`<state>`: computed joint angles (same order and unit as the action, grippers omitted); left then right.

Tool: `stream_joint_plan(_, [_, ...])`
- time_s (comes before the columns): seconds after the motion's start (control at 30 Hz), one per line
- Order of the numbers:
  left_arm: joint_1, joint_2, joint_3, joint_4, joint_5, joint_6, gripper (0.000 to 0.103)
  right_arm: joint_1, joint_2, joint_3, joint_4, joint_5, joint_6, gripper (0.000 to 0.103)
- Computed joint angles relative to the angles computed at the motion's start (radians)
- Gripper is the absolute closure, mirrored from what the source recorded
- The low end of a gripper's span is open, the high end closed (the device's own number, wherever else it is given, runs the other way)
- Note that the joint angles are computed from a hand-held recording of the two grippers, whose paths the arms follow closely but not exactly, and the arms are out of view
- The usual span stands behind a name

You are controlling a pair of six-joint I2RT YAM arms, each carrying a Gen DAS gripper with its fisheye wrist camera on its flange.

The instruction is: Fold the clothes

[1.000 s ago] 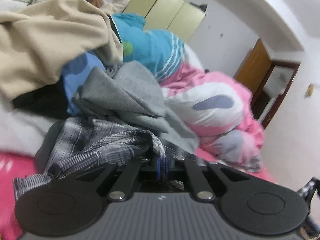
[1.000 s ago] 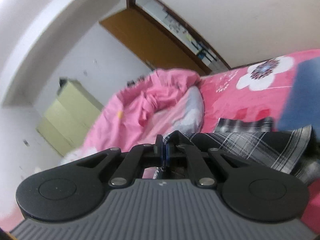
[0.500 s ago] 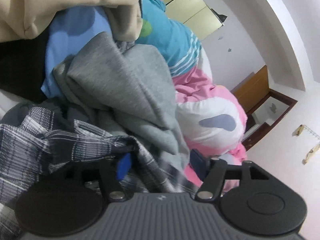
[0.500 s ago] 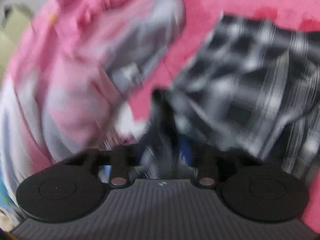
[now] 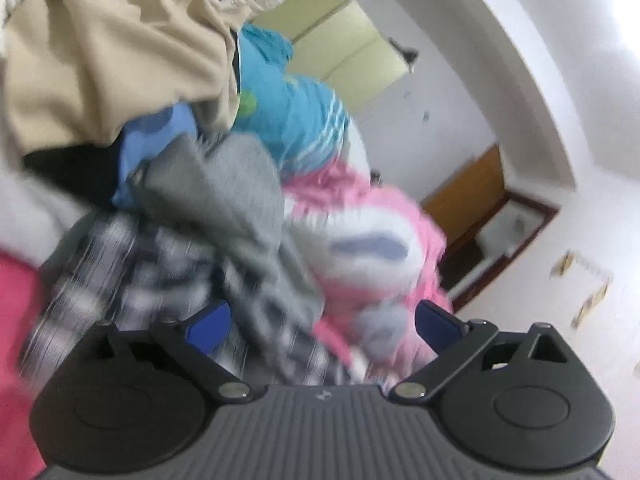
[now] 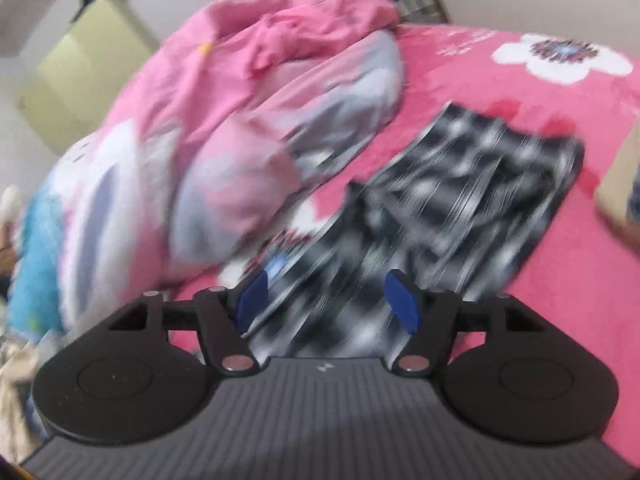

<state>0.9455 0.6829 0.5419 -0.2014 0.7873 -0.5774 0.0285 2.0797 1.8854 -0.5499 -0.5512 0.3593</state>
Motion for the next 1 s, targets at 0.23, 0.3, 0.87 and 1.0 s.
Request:
stream_joint_plan(0.23, [0.067, -0.21, -0.087, -0.416, 0.0, 0.218, 0.008, 0.003, -0.211, -0.483, -0.005, -0.311, -0.003, 0.033])
stream_joint_plan(0.3, [0.06, -0.203, -0.124, -0.415, -0.034, 0.219, 0.014, 0.009, -0.209, -0.557, 0.002, -0.326, 0.014, 0.033])
stream_joint_plan(0.87, [-0.182, 0.155, -0.301, 0.307, -0.408, -0.104, 0.033, 0.093, 0.026, -0.505, 0.607, -0.264, 0.565, 0.037])
stream_joint_plan(1.0, [-0.21, 0.203, -0.314, 0.398, -0.47, -0.162, 0.05, 0.112, 0.069, -0.532, 0.795, -0.192, 0.69, 0.062])
